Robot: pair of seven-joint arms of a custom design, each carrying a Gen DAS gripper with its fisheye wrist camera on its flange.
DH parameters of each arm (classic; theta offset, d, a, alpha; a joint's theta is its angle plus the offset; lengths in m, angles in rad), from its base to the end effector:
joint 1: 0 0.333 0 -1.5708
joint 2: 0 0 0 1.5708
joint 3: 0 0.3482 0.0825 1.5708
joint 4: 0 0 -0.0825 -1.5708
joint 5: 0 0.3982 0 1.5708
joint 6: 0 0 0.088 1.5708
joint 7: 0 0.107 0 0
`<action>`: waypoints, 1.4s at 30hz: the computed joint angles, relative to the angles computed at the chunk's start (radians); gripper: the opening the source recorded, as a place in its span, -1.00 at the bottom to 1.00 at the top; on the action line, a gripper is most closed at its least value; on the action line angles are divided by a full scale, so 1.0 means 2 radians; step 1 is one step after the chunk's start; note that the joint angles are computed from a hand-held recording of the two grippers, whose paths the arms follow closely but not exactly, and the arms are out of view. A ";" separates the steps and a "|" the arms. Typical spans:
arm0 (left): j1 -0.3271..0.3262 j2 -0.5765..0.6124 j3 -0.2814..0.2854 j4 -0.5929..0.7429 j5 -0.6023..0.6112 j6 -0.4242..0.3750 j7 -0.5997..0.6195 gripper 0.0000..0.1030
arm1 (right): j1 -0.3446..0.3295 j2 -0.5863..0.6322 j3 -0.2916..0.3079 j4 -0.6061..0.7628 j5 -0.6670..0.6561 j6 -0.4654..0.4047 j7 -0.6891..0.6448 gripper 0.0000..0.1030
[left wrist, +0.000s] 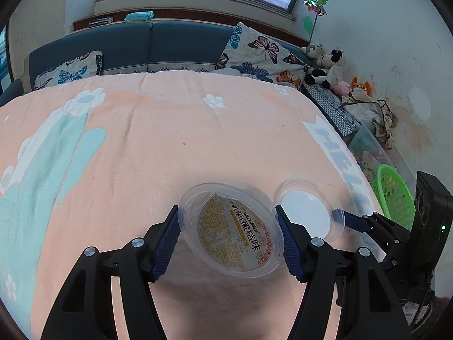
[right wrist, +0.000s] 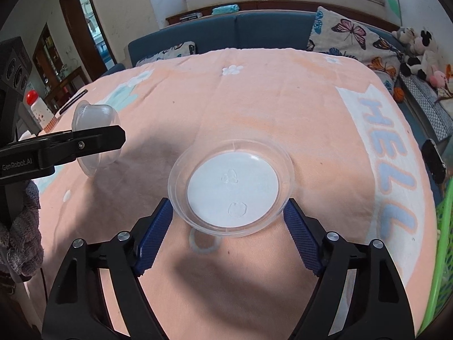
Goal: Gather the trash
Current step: 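Grasp the clear round plastic lid with the right gripper and lift it, then carry the lid into the basket and open the right gripper while the left carries the container there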
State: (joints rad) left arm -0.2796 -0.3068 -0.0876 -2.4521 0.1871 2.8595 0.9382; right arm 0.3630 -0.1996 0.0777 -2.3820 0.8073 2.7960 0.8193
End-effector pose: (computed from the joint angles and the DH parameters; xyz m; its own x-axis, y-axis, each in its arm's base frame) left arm 0.4516 -0.1877 0.5178 0.0154 -0.9734 0.2288 -0.7687 -0.1579 -0.6198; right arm 0.4755 0.1887 0.4812 0.5412 -0.8200 -0.1865 -0.6933 -0.3096 -0.6507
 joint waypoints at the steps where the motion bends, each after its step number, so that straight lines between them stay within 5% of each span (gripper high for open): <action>1: -0.001 -0.001 -0.001 0.001 0.000 -0.002 0.000 0.22 | 0.000 -0.004 -0.001 -0.003 0.003 -0.001 -0.001 0.54; 14: -0.023 0.003 -0.033 0.025 0.020 -0.022 -0.022 0.22 | -0.015 -0.107 -0.032 -0.077 0.039 -0.011 -0.021 0.51; 24: -0.051 0.050 -0.064 0.082 0.024 -0.024 -0.028 0.22 | -0.072 -0.192 -0.066 -0.129 0.018 -0.015 -0.017 0.39; 29: -0.062 0.086 -0.080 0.121 0.022 -0.028 -0.027 0.22 | -0.098 -0.203 -0.100 -0.131 0.022 -0.022 -0.031 0.39; 35: -0.067 0.114 -0.097 0.154 0.031 -0.034 -0.028 0.22 | -0.134 -0.192 -0.114 -0.128 0.014 -0.037 -0.040 0.07; 42: -0.066 0.124 -0.102 0.168 0.034 -0.043 -0.030 0.22 | -0.149 -0.179 -0.120 -0.128 0.030 -0.065 -0.054 0.07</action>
